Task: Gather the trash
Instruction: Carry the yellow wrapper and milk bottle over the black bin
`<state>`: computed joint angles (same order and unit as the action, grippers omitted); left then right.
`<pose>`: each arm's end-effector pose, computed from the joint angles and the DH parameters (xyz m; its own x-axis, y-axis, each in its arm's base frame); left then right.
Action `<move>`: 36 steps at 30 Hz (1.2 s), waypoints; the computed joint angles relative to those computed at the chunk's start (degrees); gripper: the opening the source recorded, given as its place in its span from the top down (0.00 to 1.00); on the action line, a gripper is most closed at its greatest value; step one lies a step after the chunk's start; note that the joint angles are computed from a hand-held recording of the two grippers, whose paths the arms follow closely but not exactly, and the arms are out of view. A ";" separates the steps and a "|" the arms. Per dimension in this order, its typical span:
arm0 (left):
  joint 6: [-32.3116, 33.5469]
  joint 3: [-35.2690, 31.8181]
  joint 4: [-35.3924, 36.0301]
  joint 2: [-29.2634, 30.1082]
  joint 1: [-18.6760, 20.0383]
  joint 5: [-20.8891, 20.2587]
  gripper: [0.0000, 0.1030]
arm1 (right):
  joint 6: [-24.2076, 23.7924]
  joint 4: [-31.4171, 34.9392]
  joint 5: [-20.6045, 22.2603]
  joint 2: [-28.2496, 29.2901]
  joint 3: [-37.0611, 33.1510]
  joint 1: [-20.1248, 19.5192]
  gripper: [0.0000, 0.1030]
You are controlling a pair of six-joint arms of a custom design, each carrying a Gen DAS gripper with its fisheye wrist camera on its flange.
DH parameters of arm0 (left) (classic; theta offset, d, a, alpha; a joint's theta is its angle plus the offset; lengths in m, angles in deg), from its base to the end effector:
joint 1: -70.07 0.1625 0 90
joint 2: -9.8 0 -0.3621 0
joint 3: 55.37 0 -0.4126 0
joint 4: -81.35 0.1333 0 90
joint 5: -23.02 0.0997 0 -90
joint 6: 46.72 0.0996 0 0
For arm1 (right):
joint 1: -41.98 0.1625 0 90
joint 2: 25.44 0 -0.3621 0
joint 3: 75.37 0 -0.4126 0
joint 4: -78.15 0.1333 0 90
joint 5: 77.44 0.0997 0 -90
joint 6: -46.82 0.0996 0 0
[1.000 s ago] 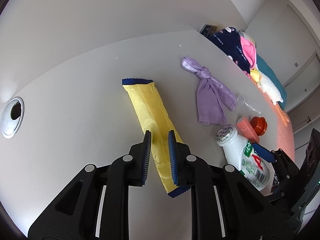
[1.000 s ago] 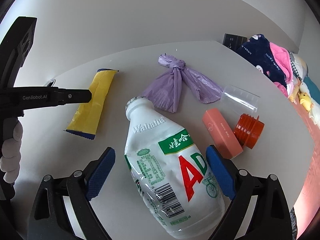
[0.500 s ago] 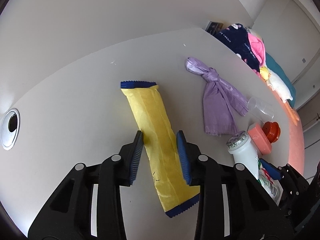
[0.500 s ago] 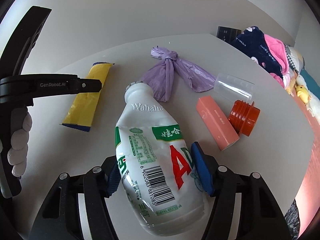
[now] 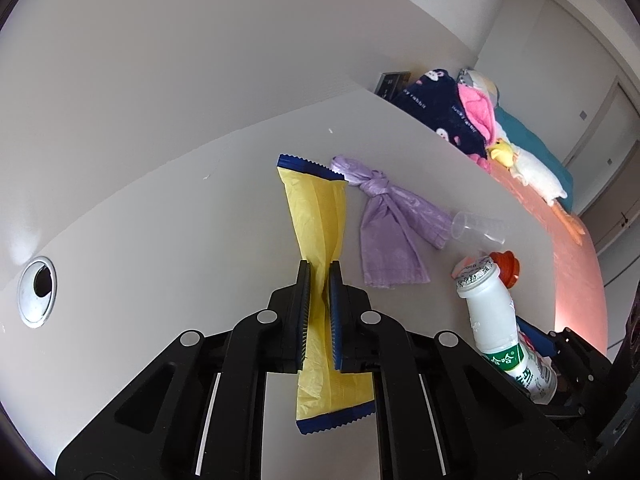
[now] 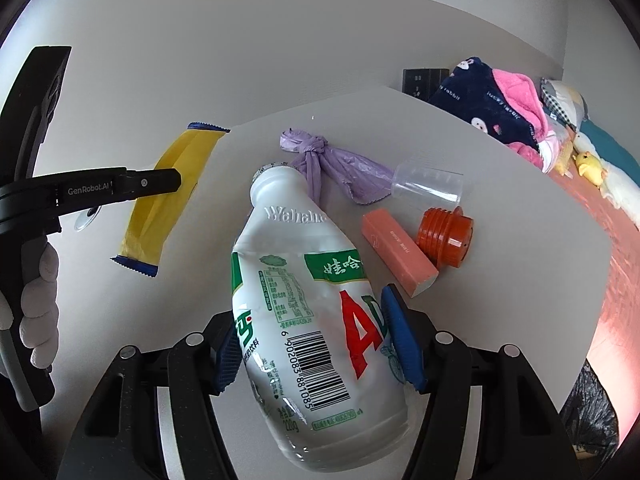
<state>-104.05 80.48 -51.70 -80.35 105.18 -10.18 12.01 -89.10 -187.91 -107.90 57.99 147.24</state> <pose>-0.1898 -0.3982 0.1702 -0.8408 -0.2298 -0.4901 0.2026 0.7059 -0.6787 0.2104 -0.3971 0.1619 -0.6410 -0.5730 0.5107 -0.7329 0.6545 -0.1855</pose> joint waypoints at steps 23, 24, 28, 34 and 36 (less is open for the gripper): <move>8.33 -2.72 -11.42 10.53 -8.68 -5.14 0.92 | 1.90 2.11 1.04 -20.14 7.19 -4.28 0.37; 8.91 -3.03 -12.18 11.30 -8.80 -5.54 0.92 | 1.91 2.34 1.14 -21.23 7.45 -4.69 0.37; 11.22 -4.34 -15.05 14.32 -9.26 -7.24 0.92 | 1.66 3.18 1.36 -25.24 8.52 -5.98 0.37; 13.75 -6.11 -17.84 18.06 -10.08 -9.55 0.92 | 1.56 4.40 1.65 -30.26 9.67 -7.91 0.37; 14.41 -6.67 -18.73 19.18 -10.21 -10.25 0.92 | 1.40 4.88 1.80 -31.97 10.11 -8.70 0.37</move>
